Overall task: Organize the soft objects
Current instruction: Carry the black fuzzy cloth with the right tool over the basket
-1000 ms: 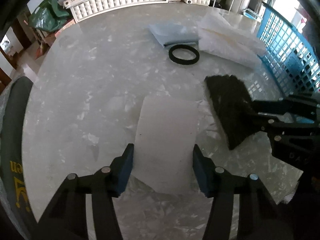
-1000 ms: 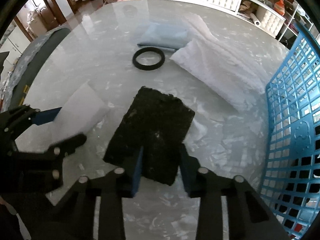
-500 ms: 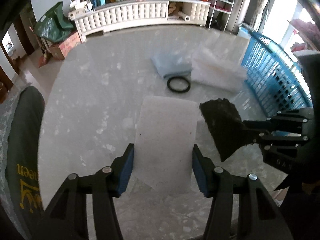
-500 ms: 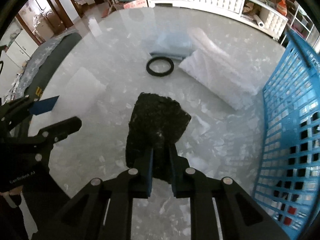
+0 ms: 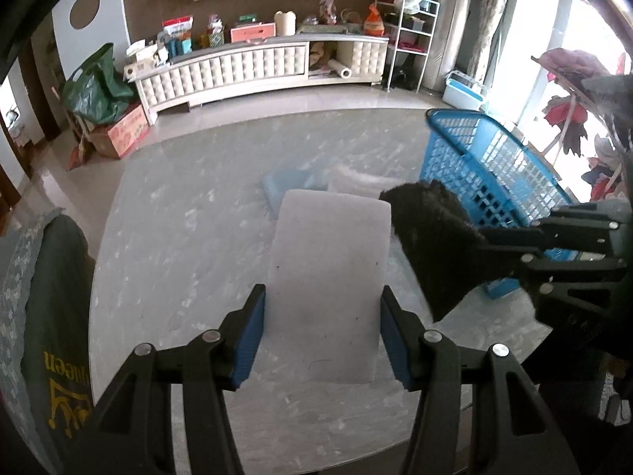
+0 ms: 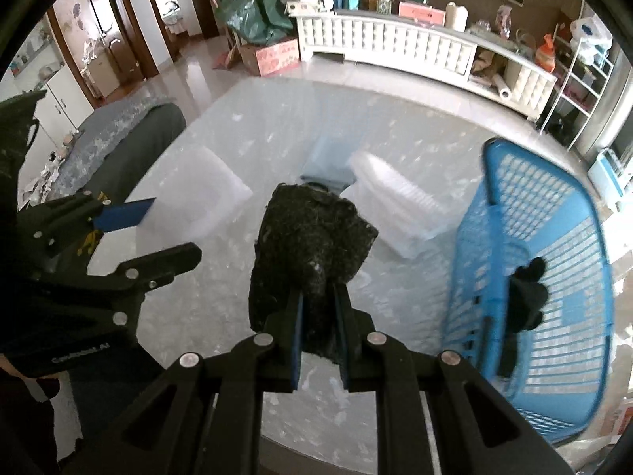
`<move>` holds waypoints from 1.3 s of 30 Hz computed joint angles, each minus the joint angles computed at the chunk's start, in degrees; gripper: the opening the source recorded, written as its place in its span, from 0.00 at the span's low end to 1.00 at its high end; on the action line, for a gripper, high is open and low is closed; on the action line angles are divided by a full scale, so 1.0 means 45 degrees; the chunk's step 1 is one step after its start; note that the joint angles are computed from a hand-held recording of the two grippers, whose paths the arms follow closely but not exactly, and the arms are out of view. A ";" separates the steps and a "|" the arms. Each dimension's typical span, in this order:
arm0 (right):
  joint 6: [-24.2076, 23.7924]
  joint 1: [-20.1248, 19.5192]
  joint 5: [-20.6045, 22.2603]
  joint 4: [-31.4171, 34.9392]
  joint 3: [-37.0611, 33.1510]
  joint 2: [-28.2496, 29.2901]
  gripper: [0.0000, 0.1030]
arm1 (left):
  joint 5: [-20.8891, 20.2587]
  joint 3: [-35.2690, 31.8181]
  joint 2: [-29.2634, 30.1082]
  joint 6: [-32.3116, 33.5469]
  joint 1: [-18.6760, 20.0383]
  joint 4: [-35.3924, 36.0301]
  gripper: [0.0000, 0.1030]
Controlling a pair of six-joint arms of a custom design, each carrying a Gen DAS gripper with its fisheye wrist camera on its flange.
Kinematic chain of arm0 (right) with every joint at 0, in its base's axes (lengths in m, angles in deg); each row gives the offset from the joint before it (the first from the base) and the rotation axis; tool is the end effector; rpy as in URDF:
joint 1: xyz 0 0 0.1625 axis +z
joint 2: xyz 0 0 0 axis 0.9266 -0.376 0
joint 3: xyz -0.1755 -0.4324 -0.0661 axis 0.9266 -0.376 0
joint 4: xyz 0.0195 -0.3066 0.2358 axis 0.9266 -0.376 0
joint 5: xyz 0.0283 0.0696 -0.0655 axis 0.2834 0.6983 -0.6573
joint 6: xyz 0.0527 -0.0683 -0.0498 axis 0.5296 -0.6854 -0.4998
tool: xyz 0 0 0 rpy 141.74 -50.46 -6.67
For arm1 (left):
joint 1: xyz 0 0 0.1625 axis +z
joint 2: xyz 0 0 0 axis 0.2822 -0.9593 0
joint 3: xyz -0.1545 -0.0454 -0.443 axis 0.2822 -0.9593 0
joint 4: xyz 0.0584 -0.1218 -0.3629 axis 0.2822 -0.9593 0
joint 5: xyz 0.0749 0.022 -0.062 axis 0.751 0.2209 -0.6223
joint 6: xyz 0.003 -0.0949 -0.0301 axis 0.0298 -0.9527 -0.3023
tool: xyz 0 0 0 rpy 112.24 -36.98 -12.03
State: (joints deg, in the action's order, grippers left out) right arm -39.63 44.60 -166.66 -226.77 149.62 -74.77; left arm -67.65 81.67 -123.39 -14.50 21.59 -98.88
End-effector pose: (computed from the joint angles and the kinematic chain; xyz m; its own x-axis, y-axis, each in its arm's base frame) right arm 0.3007 -0.5268 0.3329 -0.6575 -0.4530 0.6020 -0.5961 0.8015 -0.0480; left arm -0.3516 -0.5331 0.1835 -0.7153 0.2561 -0.6502 0.5392 0.7942 -0.2803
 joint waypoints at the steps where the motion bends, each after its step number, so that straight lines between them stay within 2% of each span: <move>1: -0.0066 0.0041 -0.0049 0.0056 -0.0003 -0.0211 0.13 | -0.0009 -0.0048 0.0015 0.0056 -0.0022 -0.0006 0.51; 10: -0.0684 -0.0284 -0.0412 -0.0366 -0.0331 -0.0822 0.13 | -0.0267 -0.0504 0.0365 0.0612 -0.0252 -0.0229 0.51; 24: -0.0653 -0.1055 -0.1390 -0.0334 -0.1171 -0.1154 0.13 | -0.0437 -0.0878 0.0596 0.0570 -0.0131 0.0188 0.51; 39: 0.0297 -0.2106 -0.1473 0.0973 -0.1668 -0.0454 0.13 | -0.0486 -0.1037 0.0850 0.0218 0.0199 0.0623 0.51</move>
State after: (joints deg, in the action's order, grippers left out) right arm -38.30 35.12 -173.29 -222.39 142.11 -76.81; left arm -69.84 77.00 -119.57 -13.52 22.48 -96.08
